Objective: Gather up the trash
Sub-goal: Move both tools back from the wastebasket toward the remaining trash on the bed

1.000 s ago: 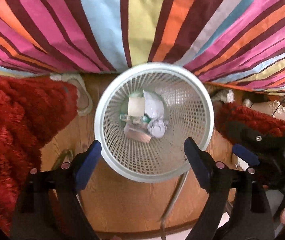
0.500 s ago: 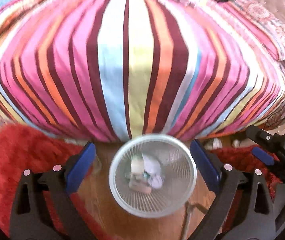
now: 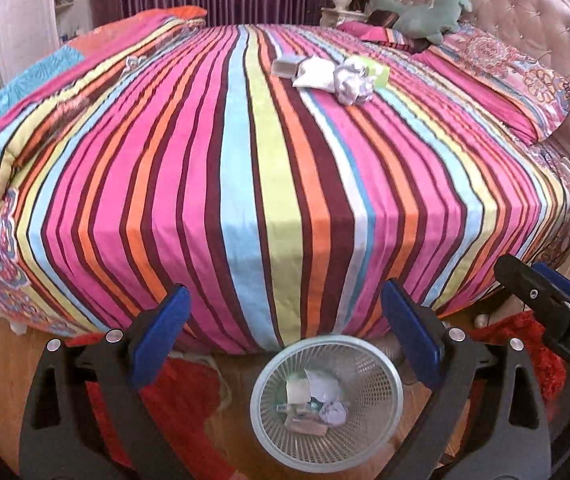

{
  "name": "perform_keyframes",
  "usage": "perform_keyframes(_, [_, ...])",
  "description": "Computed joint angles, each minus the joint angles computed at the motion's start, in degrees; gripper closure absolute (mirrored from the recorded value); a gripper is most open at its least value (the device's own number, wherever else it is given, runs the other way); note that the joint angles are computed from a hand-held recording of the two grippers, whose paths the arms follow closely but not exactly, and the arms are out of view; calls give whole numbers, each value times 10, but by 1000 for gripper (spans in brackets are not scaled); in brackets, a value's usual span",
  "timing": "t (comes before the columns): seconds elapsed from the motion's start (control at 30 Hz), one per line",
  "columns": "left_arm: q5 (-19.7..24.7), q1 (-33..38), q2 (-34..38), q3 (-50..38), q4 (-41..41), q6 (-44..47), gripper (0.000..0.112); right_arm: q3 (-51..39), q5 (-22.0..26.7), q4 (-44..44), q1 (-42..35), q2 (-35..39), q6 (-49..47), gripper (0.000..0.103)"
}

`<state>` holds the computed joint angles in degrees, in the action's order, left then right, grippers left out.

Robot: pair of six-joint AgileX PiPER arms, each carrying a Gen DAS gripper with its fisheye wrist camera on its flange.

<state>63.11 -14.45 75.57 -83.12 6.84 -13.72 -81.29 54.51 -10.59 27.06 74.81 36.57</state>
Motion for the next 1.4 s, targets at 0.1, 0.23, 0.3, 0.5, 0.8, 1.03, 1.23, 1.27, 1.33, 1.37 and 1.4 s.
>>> perform_keyframes(0.1, [8,-22,7,-22,43,-5,19,-11,-4,-27,7,4,3,14])
perform_keyframes(0.23, [6,-13,12,-37,37,8,19,-16,-9,-34,0,-1,5,14])
perform_keyframes(0.3, [5,8,17,-43,1,27,19,-18,-12,-40,-3,-1,7,14])
perform_keyframes(0.5, [-18,40,38,-42,-47,65,19,-26,-26,-2,-34,7,-32,14])
perform_keyframes(0.8, [-39,54,74,-57,-72,92,19,-38,-24,14,-47,33,-70,14])
perform_keyframes(1.03, [-48,53,103,-82,-88,109,19,-39,-27,10,-51,53,-87,14])
perform_keyframes(1.23, [-29,62,144,-144,-101,112,19,-45,-26,39,-64,69,-111,14])
perform_keyframes(1.27, [-24,61,150,-155,-101,110,19,-48,-25,41,-64,71,-113,14])
perform_keyframes(1.33, [-17,62,161,-175,-99,110,19,-52,-26,48,-67,76,-118,14])
perform_keyframes(1.37, [-13,62,165,-184,-98,110,19,-52,-28,51,-69,77,-120,14])
perform_keyframes(1.4, [-7,64,170,-193,-97,109,19,-55,-29,54,-70,79,-123,14])
